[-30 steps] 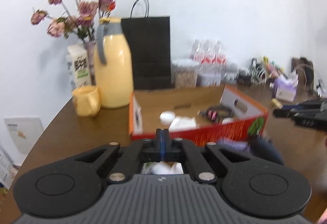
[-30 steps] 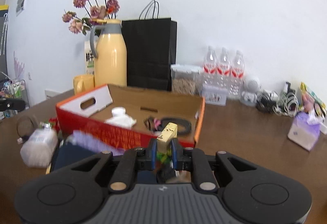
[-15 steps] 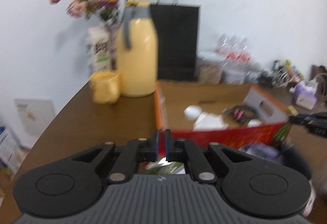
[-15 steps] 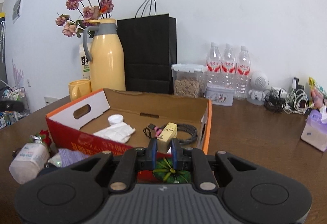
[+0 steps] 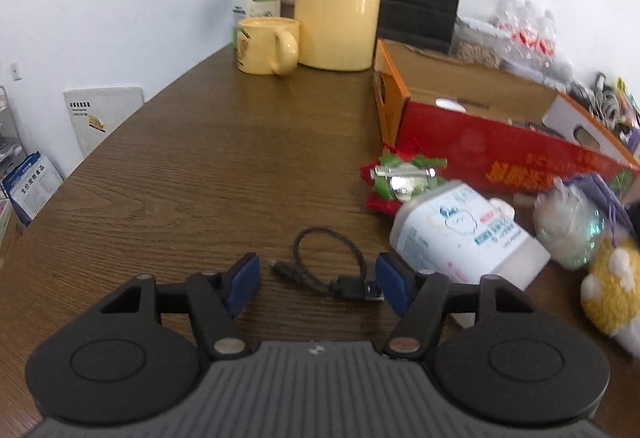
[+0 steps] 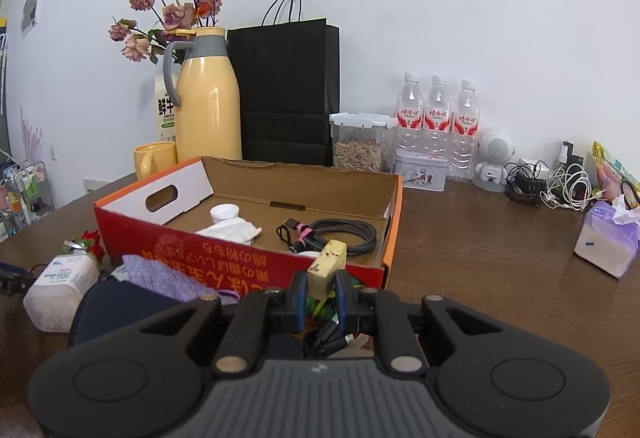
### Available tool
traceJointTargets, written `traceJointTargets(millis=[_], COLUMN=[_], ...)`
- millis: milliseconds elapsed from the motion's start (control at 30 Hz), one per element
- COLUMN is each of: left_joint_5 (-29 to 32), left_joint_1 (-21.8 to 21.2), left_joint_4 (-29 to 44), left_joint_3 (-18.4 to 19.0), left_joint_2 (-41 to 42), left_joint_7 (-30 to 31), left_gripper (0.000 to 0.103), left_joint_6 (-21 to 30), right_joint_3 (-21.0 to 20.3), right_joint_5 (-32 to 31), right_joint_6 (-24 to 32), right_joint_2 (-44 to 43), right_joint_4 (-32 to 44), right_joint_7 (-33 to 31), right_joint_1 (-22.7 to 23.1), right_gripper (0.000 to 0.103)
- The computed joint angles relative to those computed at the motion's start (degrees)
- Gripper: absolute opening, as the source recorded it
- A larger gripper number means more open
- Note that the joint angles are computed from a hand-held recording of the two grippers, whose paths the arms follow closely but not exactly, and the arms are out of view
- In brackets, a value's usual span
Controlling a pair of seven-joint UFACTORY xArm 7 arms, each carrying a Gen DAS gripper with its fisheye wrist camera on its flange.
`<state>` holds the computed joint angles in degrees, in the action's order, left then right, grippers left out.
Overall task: Organize objects
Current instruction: 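Carry the black cable and beige block over the cardboard box with both tools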
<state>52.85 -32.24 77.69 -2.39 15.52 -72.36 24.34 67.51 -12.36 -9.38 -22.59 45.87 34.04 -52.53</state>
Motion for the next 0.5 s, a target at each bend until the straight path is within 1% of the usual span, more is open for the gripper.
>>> traceJointTargets(millis=[33,67,100,200,333,500], left_joint_5=[0.83,1.88,2.75,2.35,3.42,5.96], left_joint_1=[-0.26,-0.58,-0.84,-0.02,-0.16,-0.03], left_joint_4=[-0.08,-0.04,0.38,-0.25,-0.91,-1.58], left_joint_3=[0.39,0.73,0.9,0.63,0.55,0.59], left_joint_2=[0.04,0.06,0.3,0.07,-0.53,-1.75], left_joint_7=[-1.58,-2.95,-3.95,-5.28,-6.54,-9.25], left_gripper=[0.056,0.043,0.016,0.01,0.009,0.008], left_joint_6=[-0.28,-0.15,0.34,-1.74,-1.8,-2.88], right_joint_3=[-0.6,-1.26,-1.81,-3.47,-4.88,-5.34], right_joint_5=[0.08,0.19,0.28,0.52,0.46,0.32], right_joint_6=[0.17,0.3,0.33,0.33,0.62,0.52], right_joint_2=[-0.16,-0.44,-0.74,-1.61,-2.0,-2.36], right_joint_4=[-0.25,-0.54,-0.85,-1.8,-2.41,-2.68], right_joint_7=[0.0,0.08,0.2,0.6,0.87,1.17], right_joint_1=[0.76,1.57,2.24,4.19,5.76,6.38], right_gripper=[0.014,0.014,0.014,0.014,0.014,0.014])
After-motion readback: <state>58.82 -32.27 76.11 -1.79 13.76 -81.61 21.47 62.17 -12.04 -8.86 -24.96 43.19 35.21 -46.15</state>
